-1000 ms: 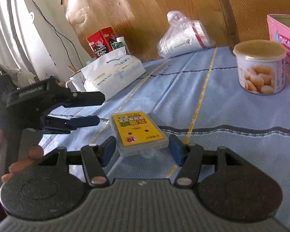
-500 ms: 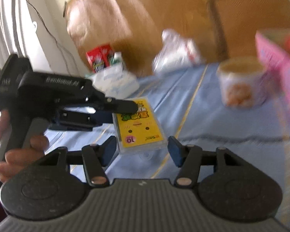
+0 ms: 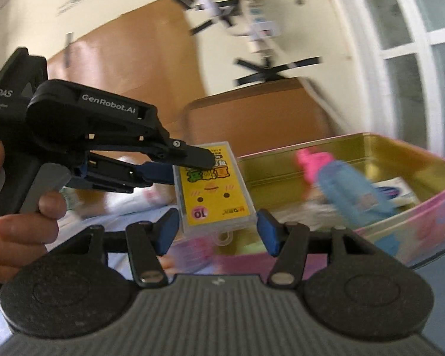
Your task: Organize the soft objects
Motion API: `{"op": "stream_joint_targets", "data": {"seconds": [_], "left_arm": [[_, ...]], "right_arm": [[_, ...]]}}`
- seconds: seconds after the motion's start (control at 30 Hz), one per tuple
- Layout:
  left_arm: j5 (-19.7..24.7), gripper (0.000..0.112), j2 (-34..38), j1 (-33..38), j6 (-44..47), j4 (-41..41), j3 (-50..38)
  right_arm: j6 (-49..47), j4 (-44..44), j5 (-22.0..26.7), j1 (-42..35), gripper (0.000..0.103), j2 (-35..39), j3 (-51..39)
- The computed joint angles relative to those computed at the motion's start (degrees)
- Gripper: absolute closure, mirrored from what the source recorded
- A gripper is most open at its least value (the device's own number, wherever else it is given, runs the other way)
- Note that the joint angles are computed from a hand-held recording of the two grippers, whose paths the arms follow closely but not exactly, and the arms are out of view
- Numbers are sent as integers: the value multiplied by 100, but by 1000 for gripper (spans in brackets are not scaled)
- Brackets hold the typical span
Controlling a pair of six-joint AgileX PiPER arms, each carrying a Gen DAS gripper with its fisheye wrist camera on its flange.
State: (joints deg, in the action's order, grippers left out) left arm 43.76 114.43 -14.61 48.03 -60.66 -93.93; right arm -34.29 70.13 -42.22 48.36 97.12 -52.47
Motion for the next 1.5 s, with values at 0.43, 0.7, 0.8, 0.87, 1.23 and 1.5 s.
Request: {"op": "stream_joint_targets", "data": {"seconds": [0.43, 0.7, 0.8, 0.87, 1.23, 1.5], "left_arm": [[-784, 81, 986, -806, -1917, 2242, -1463], [-1772, 72, -482, -526, -196, 1229, 773], [-2190, 59, -1022, -405, 373, 786, 1567], [-2445, 55, -1389, -308, 894, 420, 2102], [-3485, 10, -2923, 213, 4480, -3023, 4360], [-3600, 10, -3454, 418, 5275, -3673, 5084]], "right_arm": [[-1831, 1210, 204, -1039, 41, 959, -1154], [-525, 793, -696, -239, 41, 573, -441], [-453, 916, -1385, 312, 41, 433, -270], [-545, 1067, -1672, 628, 41, 387, -265], [32, 2267, -2128, 1875, 13, 611, -693], [-444, 2516, -2372, 2294, 12, 850, -1222]]}}
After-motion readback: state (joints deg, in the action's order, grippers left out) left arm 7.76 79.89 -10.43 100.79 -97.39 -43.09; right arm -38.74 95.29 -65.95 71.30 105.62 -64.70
